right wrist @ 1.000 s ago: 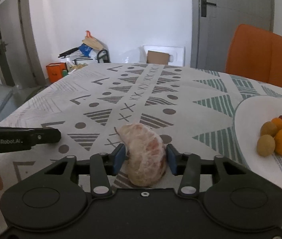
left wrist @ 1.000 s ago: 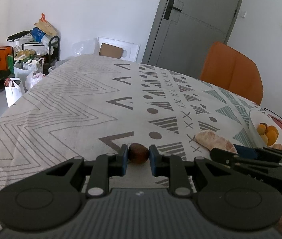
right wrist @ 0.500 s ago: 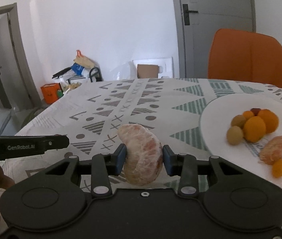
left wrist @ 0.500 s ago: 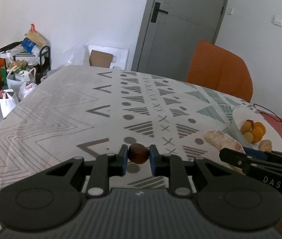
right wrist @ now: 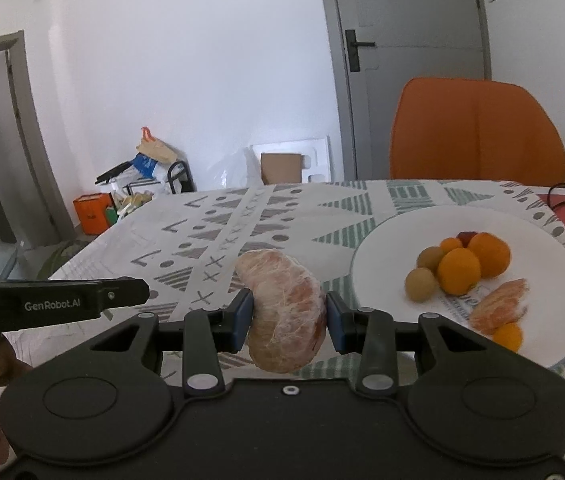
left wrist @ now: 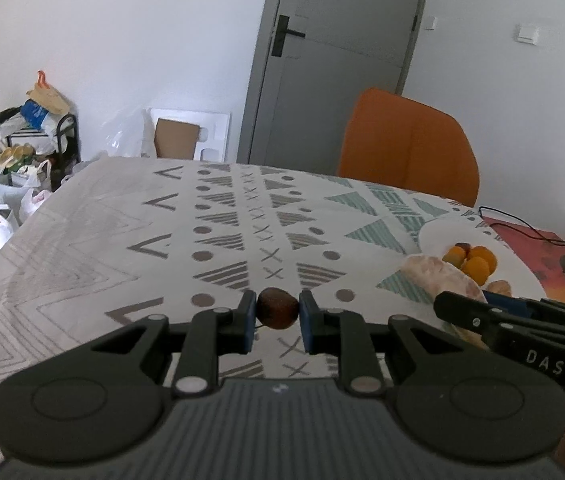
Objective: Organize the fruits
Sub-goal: 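Carry both fruits onto the white plate and open both tools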
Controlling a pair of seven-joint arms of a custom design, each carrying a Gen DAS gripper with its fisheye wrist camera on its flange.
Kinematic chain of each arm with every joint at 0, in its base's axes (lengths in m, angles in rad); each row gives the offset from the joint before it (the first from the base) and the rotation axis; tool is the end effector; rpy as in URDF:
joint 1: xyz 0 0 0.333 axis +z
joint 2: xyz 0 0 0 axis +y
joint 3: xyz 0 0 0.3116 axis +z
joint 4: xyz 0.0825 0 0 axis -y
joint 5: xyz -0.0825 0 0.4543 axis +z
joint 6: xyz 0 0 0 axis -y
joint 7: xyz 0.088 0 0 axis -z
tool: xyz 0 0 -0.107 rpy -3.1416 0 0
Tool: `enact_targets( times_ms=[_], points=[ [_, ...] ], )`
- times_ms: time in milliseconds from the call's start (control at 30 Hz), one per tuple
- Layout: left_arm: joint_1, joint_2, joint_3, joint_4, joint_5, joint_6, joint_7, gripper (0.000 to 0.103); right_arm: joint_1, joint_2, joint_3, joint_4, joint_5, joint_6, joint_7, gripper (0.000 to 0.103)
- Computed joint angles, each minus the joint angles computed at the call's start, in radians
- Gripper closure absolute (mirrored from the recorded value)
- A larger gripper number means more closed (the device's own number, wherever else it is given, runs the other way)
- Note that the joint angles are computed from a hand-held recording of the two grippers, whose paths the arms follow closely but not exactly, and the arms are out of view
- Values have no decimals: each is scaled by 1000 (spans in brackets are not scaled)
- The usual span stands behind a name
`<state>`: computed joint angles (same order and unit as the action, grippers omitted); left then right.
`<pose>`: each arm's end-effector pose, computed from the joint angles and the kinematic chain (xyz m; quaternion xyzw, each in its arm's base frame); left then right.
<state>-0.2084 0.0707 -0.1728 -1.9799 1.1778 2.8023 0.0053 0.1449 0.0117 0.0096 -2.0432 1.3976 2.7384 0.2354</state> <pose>0.6055 -0.2879 0.4587 -0.6811 0.5583 -0.3699 0.2959 0.6456 0.0617 0.4493 -0.7016 0.5017 -0.1672 0.4776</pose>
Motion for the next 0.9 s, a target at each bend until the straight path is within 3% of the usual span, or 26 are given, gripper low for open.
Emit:
enact_targets(
  times_ms=[900],
  points=[
    [-95, 167, 29, 228, 0, 27, 108, 82, -68, 21, -33, 23, 58, 82, -15, 66]
  ],
)
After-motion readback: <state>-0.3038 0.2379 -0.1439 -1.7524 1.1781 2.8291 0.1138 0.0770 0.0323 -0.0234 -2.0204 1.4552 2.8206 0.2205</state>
